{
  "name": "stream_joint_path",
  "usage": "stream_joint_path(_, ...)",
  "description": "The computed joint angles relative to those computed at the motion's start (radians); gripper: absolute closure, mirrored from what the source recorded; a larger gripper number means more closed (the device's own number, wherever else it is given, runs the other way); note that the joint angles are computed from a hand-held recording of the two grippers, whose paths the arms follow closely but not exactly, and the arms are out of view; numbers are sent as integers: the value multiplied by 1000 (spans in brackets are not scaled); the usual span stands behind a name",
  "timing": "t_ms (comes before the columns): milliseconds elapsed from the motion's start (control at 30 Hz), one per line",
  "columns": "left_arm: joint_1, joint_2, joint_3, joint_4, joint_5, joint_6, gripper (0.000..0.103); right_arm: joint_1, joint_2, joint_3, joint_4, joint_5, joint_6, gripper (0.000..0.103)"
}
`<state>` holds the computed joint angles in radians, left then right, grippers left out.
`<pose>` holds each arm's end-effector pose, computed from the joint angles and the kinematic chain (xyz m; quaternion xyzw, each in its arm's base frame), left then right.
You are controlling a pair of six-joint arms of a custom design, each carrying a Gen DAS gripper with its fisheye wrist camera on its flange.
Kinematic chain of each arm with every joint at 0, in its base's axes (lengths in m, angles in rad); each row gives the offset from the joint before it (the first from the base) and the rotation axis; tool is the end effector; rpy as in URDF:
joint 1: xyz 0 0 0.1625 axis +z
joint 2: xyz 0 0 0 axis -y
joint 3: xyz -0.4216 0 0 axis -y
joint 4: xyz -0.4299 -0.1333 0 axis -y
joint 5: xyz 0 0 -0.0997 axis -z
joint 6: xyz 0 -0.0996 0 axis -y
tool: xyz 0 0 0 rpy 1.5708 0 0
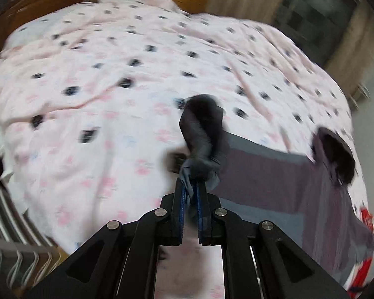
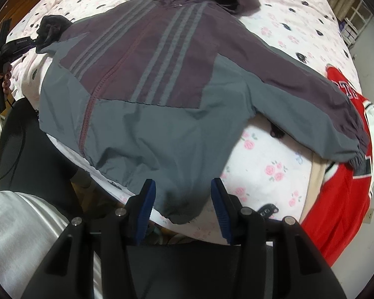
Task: Fold clothes
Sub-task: 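Grasp the sleeve cuff with the left gripper and lay it flat, then grasp the hood edge with both grippers and lift it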
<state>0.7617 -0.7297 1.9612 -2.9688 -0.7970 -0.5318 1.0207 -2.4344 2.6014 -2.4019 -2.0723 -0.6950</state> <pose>-0.2706 -0.5385 -0.0156 0.0965 0.9184 -0.2940 0.2468 -0.0504 -0.2456 0.3576 -0.0144 -0.9193 0.1198 0.3747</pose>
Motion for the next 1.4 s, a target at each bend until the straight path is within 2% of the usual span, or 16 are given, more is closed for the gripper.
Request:
stream_joint_path(67,9,-5,12,-13,13,-16,91,23,26,-3,-11,-14,7,56)
stream_joint_path(167,16,-12,19,17,33,-43,90,54,52,-5,-24,-36,19,56)
stream_joint_path(300,30,-49,53,53,13,-131,87,67,65,-9,-30,-42,20,56)
stream_joint_path(433,24,-74,77,70,76,-236,87,74,75,-12,-34,-44,23,56)
stream_joint_path(500,3,-54,63,32,117,-151,87,74,79,-11,-37,-45,21,56)
stream_joint_path(633,-25,-1,7,-26,114,50,87,83,90,-11,-47,-48,22,56)
stream_joint_path(800,3,61,-84,63,90,89,86,90,102,-13,-63,-49,26,56)
stream_joint_path(933,48,105,-151,224,89,62,86,91,100,-12,-69,-49,26,56)
stream_joint_path(1033,27,105,-138,201,121,67,86,90,101,-13,-92,-51,21,56)
stream_joint_path(1100,-13,104,-113,100,156,115,85,91,98,-17,-122,-43,14,56)
stream_joint_path(1133,-35,108,-105,30,168,161,81,90,94,-20,-143,-26,9,56)
stream_joint_path(1200,-69,126,-121,-61,159,263,59,88,92,-32,-183,13,6,55)
stream_joint_path(1233,-84,143,-144,-110,131,335,42,90,105,-45,-221,34,11,54)
stream_joint_path(1267,-93,161,-169,-133,108,383,37,93,123,-56,-255,44,16,49)
stream_joint_path(1333,-108,209,-246,-138,64,468,36,102,178,-85,-341,67,27,42)
stream_joint_path(1400,-115,261,-342,-75,13,524,35,124,272,-133,-434,60,49,41)
